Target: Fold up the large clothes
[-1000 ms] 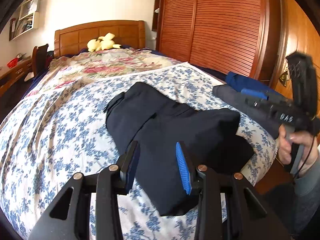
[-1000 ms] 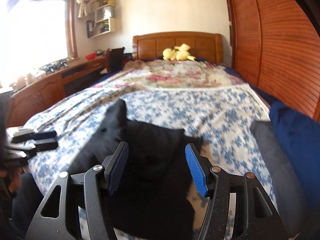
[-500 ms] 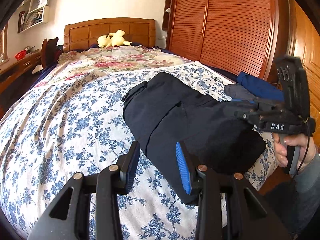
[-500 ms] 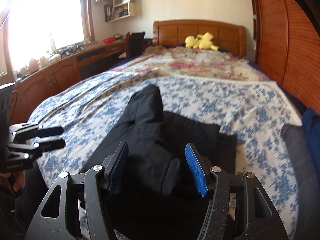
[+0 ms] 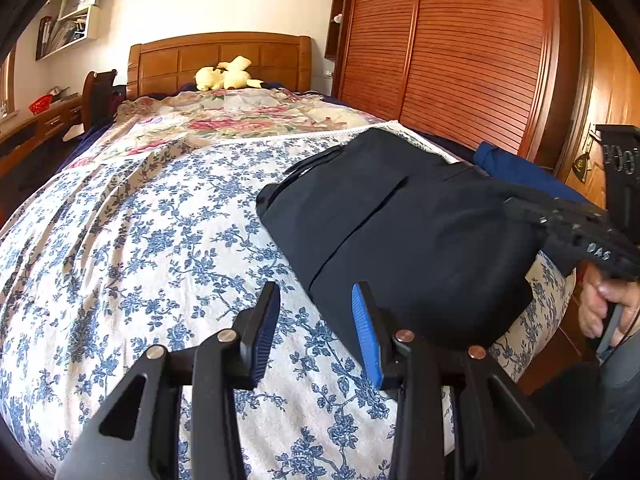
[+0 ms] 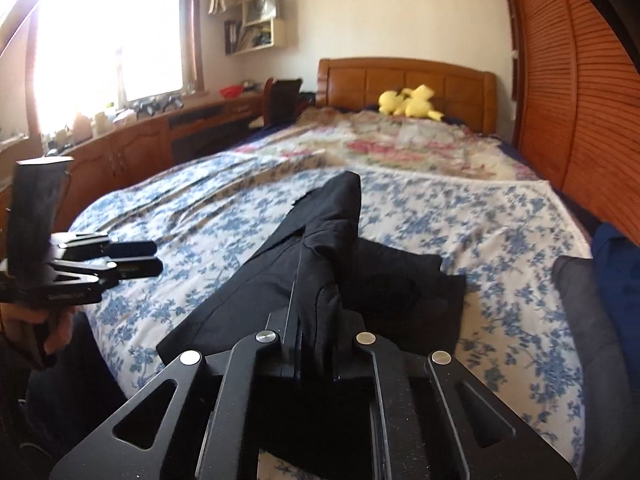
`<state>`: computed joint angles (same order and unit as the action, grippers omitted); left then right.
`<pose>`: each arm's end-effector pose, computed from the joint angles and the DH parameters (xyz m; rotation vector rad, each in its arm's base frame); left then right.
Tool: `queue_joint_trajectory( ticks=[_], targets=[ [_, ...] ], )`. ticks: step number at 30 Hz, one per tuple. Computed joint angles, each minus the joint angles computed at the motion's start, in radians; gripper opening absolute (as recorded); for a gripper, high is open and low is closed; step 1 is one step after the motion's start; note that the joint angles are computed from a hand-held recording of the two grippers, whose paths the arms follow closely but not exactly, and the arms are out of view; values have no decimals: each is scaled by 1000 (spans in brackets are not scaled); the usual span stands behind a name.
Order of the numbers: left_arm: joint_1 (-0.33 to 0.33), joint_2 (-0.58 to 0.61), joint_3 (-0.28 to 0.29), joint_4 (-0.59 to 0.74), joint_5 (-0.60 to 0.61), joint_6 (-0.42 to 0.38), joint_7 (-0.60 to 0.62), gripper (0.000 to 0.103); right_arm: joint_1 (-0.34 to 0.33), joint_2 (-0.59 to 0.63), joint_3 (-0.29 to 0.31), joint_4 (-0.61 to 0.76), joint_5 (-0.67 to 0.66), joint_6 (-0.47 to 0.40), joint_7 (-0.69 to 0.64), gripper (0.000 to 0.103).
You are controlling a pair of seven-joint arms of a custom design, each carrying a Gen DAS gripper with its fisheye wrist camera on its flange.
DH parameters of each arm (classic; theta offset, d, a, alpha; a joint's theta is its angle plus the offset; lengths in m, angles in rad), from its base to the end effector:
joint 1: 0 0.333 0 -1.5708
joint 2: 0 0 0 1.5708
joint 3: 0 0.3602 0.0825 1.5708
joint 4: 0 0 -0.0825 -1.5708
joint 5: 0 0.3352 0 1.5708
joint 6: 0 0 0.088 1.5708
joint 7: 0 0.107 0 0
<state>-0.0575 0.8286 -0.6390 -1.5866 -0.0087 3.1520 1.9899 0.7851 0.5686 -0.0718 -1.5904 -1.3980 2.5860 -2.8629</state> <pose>0.6536 -0.3515 0.3760 -1.0747 2.3894 -1.2772 0.5134 0.4821 0.4012 -1.5930 1.5957 -0.8553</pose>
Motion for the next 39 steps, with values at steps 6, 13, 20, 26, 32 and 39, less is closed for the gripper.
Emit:
queue_joint_trajectory(
  ticks=[6,13,20,26,32,39],
  targets=[
    [21,2,-29,-14,4,4,13,36,39,-91,32,-131,-6,-189,79,6],
    [64,9,-77,-36,4,10,22,36,-21,-83,93,-191,139,-232,15,6],
    [119,5,-122,-83,17,32,29,36,-4,-59,67,-188,235,-253,5,34],
    [192,15,-183,-124,50,46,28,36,24,-88,73,-154,253,-373,-8,53],
    [220,2,-183,-158,85,67,7,36,20,-22,76,-10,227,-308,-94,53],
    [244,-5,-180,-178,117,84,-28,36,28,157,45,236,337,-191,-261,53]
  ],
)
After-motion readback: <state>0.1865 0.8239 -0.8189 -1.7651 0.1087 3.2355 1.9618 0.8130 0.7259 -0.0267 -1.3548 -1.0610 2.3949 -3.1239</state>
